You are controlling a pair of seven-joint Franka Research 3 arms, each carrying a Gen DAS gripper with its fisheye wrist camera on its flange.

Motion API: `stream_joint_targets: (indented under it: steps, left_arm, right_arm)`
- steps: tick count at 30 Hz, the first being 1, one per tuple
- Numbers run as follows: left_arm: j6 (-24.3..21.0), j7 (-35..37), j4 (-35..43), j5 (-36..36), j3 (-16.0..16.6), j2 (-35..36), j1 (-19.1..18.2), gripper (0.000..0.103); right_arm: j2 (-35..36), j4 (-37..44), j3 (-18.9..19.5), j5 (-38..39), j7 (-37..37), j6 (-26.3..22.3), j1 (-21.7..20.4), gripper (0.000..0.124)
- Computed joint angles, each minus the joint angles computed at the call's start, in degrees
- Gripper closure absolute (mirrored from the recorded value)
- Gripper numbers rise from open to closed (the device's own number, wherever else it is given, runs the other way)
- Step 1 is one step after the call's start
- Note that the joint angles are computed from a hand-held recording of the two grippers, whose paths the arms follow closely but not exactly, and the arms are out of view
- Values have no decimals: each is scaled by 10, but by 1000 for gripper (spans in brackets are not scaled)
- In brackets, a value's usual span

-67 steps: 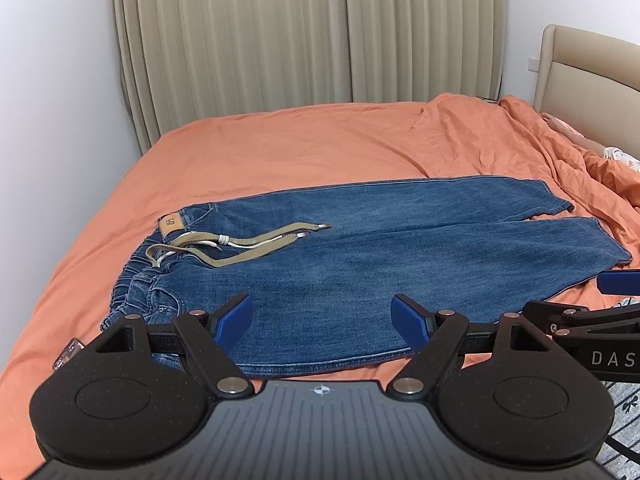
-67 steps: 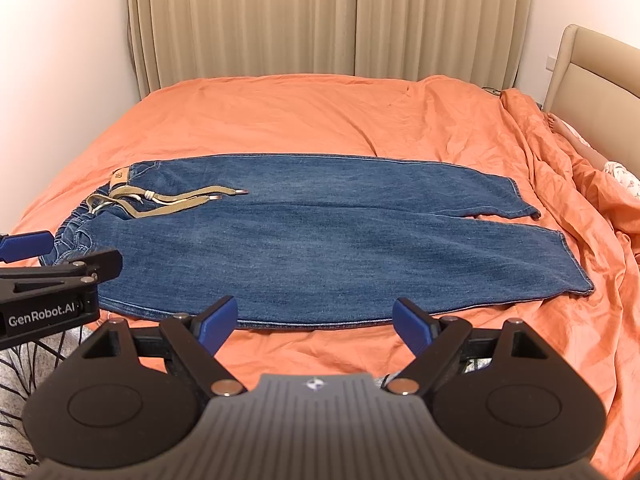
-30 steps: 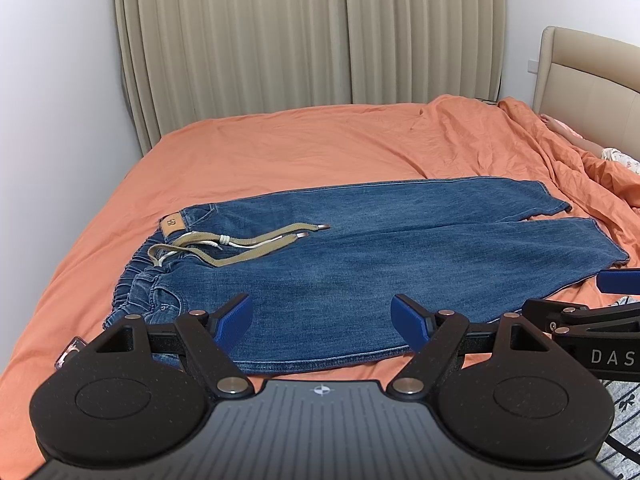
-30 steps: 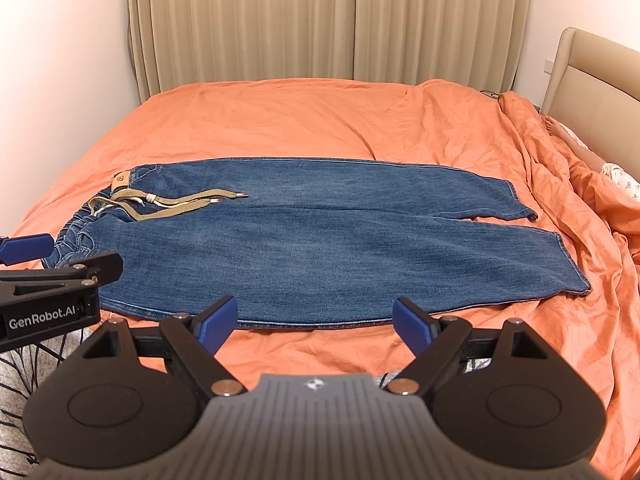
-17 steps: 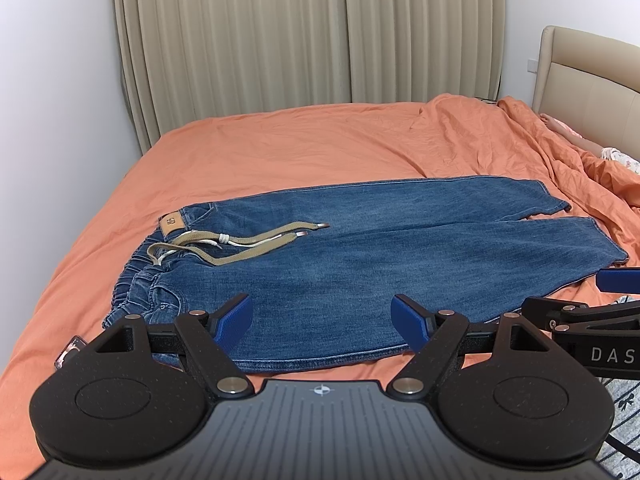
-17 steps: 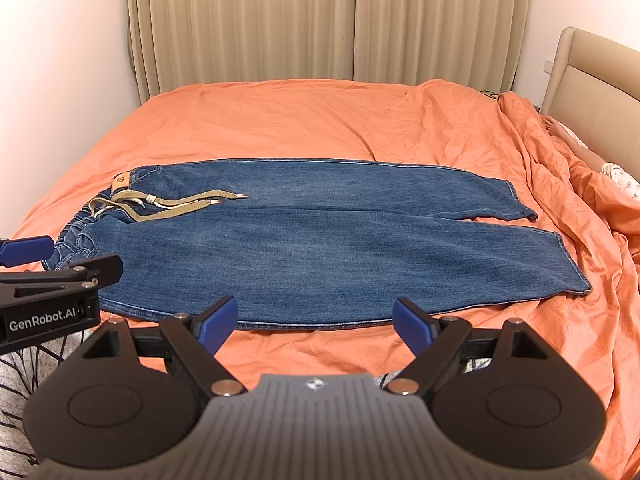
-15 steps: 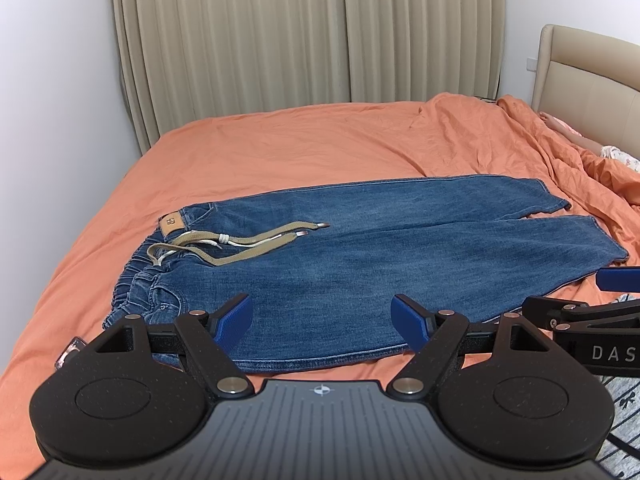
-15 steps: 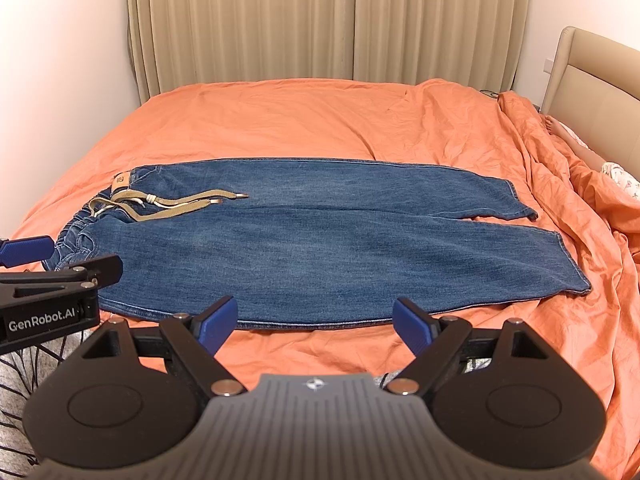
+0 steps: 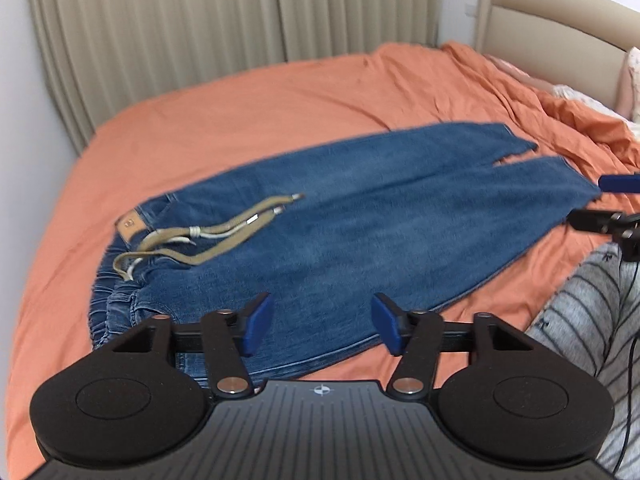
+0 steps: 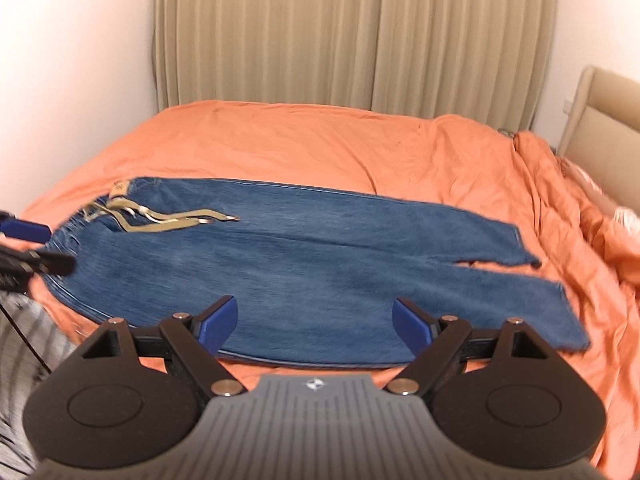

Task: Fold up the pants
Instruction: 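Grasp the waistband with the left gripper while the right gripper grasps a leg hem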

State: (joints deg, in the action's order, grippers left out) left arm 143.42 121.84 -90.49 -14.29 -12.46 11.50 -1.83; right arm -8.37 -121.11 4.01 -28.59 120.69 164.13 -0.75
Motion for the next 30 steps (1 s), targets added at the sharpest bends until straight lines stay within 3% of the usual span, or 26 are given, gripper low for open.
stream_joint_targets:
  steps: [2, 4, 8, 11, 16, 18, 21, 24, 27, 30]
  left_arm:
    - [-62, 21, 61, 4, 1, 36, 8, 51]
    - [-134, 40, 137, 13, 0, 83, 15, 69]
    - [-260, 92, 293, 98, 9, 186, 3, 71]
    - [-366, 138, 413, 165, 24, 266, -17, 71]
    - [-424, 191, 464, 225, 40, 313, -38, 70]
    - [-413, 210, 435, 237, 41, 301, -40, 65]
    - [-372, 227, 374, 246, 37, 274, -37, 54]
    - [-359, 237, 350, 263, 40, 262, -42, 52]
    - [-322, 231, 288, 294, 47, 228, -51, 52]
    - [-285, 235, 231, 294, 39, 192, -41, 80]
  right_arm:
    - [9, 3, -22, 62, -71, 10, 15, 44]
    - [22, 16, -35, 110, -131, -11, 22, 49]
    - [51, 46, -50, 159, -201, -50, 22, 72]
    - [69, 60, -65, 250, -278, -66, 24, 77]
    - [83, 72, -78, 389, -381, -83, 16, 76]
    - [85, 77, -82, 377, -379, -97, 10, 75]
    - [90, 86, -88, 299, -332, -110, 3, 72]
    - [94, 98, -94, 282, -317, -128, -7, 74]
    - [99, 119, -103, 277, -316, -161, -20, 90]
    - [101, 144, -115, 267, -315, -197, -38, 99]
